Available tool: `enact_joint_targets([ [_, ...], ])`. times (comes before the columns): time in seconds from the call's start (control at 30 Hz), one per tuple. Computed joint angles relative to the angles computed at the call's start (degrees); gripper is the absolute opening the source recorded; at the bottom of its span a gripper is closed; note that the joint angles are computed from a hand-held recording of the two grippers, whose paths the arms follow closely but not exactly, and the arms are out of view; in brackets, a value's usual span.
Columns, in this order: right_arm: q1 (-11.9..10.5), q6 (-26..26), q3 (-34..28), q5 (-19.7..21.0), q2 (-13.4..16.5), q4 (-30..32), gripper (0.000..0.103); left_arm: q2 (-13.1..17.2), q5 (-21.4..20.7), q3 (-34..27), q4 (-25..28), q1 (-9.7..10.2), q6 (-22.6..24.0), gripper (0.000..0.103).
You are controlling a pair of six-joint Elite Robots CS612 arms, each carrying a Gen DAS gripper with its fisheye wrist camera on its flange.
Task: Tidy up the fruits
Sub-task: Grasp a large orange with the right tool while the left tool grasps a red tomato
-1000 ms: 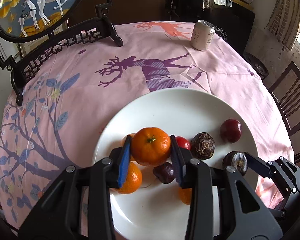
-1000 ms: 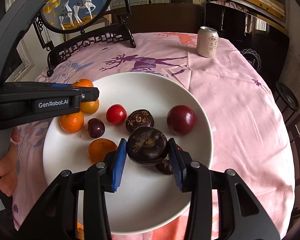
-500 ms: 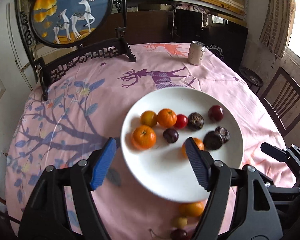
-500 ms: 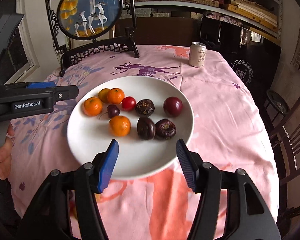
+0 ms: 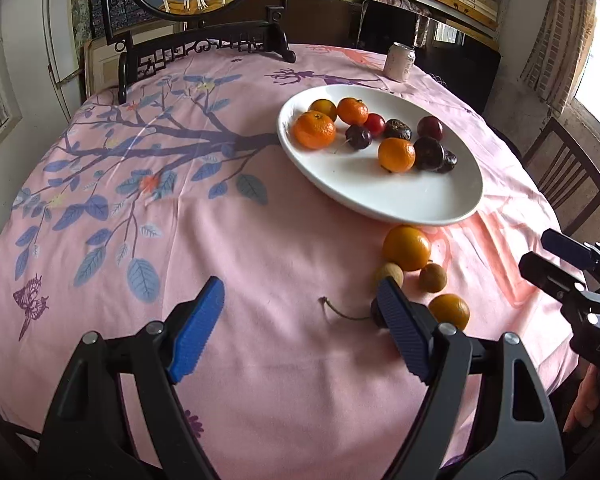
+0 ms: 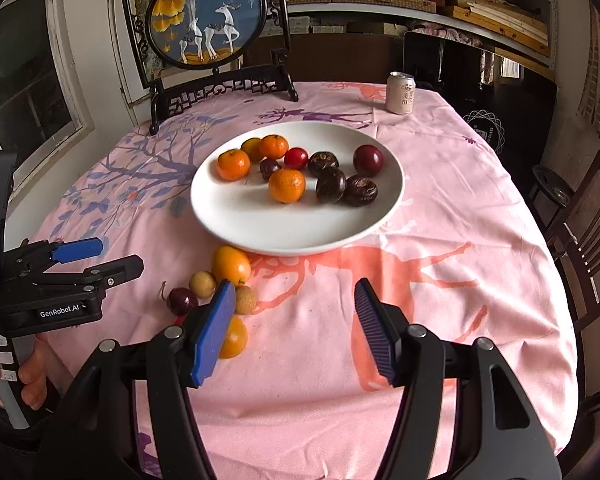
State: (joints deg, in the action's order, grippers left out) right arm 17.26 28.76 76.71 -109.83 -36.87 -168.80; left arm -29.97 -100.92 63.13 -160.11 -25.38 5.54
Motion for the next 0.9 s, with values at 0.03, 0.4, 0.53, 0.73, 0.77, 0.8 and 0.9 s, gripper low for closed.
enact_joint_targets([
  [0.03, 0.1, 0.2, 0.0, 0.5, 0.1, 0.5, 0.062, -0.3, 0.1, 0.7, -0.4, 0.04, 0.3, 0.081],
  [0.4, 0.7, -2.4, -2.6, 6.9, 2.7, 3.7, 0.062, -2.7, -2.7, 6.1, -1.3, 0.52, 3.5, 0.086],
  [0.53, 0.3, -3.4, -4.3, 7.4, 4.1, 3.9, 0.062, -3.1, -2.8, 6.6, -0.6, 0.39, 4.0, 0.086],
  [0.73, -1.0, -3.5, -3.7, 12.8, 4.3, -0.3, 0.037, -3.4, -1.9, 7.0, 0.7, -0.19, 4.8, 0.086],
  [0.77, -1.0, -3.8, -3.6, 13.1, 4.2, 0.0, 0.037, -3.3, -1.8, 6.9, 1.0, -0.32, 5.0, 0.086],
  [0.8, -1.0, -4.3, -3.7, 13.6, 4.1, 0.9, 0.037, -3.3, -1.8, 6.8, 1.4, -0.49, 5.0, 0.086],
  [0.9, -1.4, -3.3, -3.8, 14.9, 4.4, 0.6, 0.037, -3.2, -0.9, 6.6, 1.9, -1.01, 4.6, 0.086],
])
